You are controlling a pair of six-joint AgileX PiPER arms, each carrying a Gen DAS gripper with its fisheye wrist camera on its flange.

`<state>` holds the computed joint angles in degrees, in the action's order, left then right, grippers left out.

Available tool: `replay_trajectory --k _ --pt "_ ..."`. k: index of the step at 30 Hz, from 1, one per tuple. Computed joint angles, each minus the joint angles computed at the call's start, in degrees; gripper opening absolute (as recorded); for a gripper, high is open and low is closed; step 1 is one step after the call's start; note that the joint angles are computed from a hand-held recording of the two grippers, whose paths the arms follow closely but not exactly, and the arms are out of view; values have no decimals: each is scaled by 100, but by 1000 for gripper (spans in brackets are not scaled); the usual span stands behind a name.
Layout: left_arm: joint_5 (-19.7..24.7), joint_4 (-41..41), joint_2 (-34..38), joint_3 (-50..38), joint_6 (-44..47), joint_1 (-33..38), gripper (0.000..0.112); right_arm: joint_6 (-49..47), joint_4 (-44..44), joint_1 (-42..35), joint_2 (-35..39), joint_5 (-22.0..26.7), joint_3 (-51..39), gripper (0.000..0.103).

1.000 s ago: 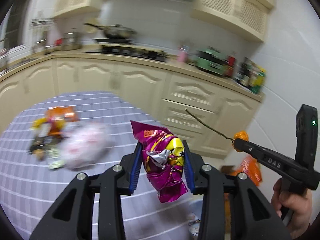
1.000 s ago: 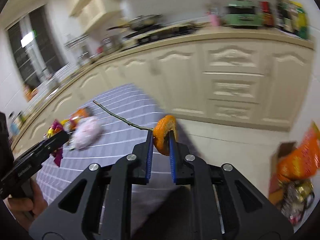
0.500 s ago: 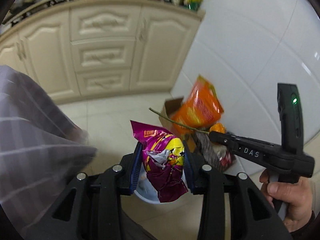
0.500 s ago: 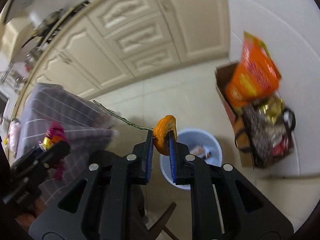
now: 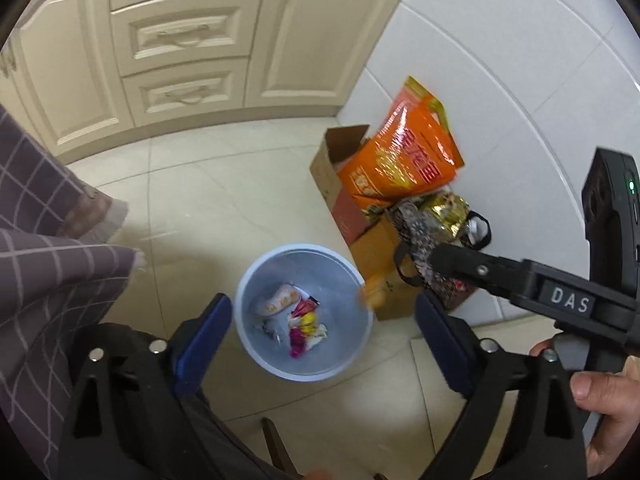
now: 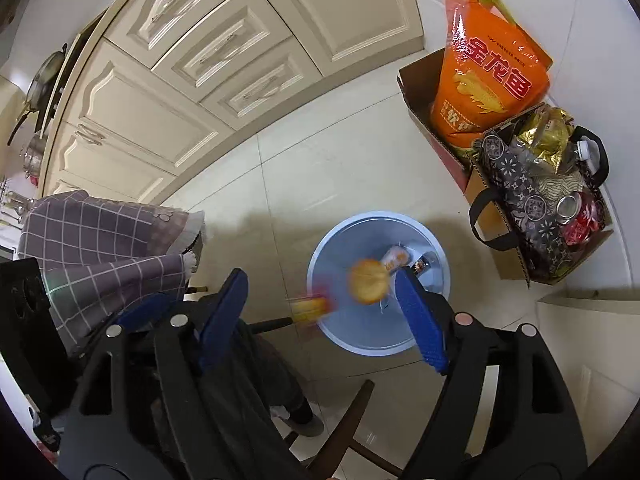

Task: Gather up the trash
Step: 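Carry the wrapper and flower to the blue bin and open both tools, then return both tools from the bin toward the table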

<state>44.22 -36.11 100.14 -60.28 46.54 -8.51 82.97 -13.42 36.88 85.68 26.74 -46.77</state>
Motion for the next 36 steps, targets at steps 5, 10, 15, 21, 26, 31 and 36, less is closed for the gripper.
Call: replay_trajectory --k 5,10,15,21,26,31,36 --pt "-142 78 -402 96 -135 161 92 492 -512 147 -86 362 -199 92" --pt "-210 91 -1096 155 -224 251 92 812 -924 350 -106 802 -589 97" --pt "-27 -14 -1859 37 -207 514 92 1017 -1307 613 -144 1248 -1075 97" --pt "443 -251 -2513 -340 -147 1137 93 850 -1703 924 -47 1805 -2039 97" --pt "872 -685 -2789 -719 158 2012 95 305 -1809 1162 387 2133 -3264 97" --pt "1399 -1126 -2748 -1231 353 3005 95 -423 -1803 1411 1101 2438 -4854 97" --pt "1760 -1463 -2644 -1685 441 3916 95 -1348 -1549 1604 2004 2845 -6630 97"
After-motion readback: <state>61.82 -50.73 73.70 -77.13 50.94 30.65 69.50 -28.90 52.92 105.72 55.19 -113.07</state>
